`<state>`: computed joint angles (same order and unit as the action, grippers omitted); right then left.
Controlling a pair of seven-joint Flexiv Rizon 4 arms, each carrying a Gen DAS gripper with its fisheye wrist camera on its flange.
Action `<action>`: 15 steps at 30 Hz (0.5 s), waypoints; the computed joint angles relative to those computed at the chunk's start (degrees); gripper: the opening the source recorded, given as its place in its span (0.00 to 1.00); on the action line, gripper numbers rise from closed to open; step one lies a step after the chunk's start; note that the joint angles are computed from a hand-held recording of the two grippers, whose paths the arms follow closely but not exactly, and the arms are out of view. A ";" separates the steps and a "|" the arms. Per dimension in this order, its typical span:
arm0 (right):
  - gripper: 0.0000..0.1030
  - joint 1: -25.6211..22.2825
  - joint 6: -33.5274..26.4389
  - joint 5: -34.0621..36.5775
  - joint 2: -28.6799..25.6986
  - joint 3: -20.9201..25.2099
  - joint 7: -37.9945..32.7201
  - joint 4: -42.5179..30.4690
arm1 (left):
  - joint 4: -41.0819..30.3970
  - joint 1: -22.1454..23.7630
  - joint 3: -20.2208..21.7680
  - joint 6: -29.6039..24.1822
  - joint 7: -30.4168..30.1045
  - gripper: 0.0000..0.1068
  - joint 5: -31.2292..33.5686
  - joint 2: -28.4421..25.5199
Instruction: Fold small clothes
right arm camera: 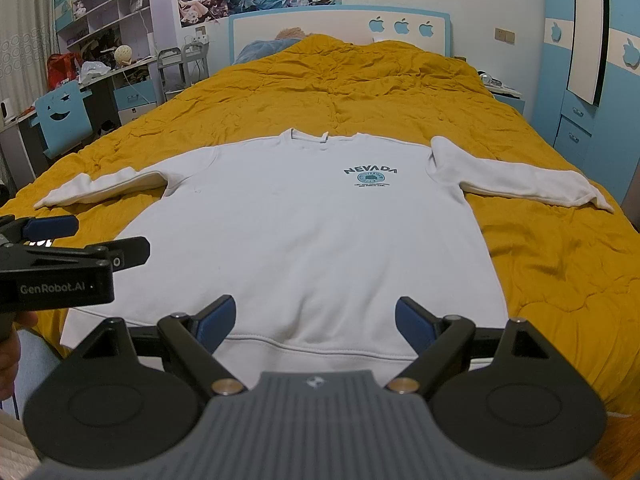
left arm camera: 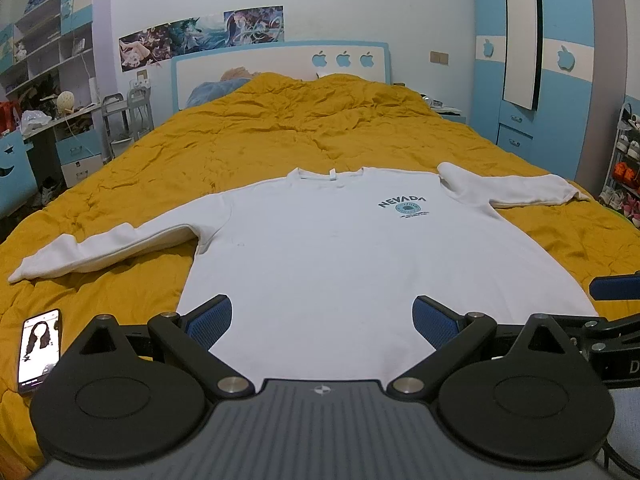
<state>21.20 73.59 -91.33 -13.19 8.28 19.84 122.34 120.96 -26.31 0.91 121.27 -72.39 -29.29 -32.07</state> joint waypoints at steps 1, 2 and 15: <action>0.80 0.00 0.00 0.00 0.00 0.00 0.00 0.00 | 0.00 0.04 -0.02 0.01 -0.04 0.96 0.07 -0.01; 0.80 0.00 0.00 0.00 0.00 0.00 0.00 0.00 | 0.00 0.04 -0.01 0.01 -0.05 0.96 0.08 -0.01; 0.80 0.57 -0.53 2.92 -0.03 0.06 -2.77 0.02 | -0.16 -0.32 0.15 -0.41 -0.20 0.96 -0.20 -0.16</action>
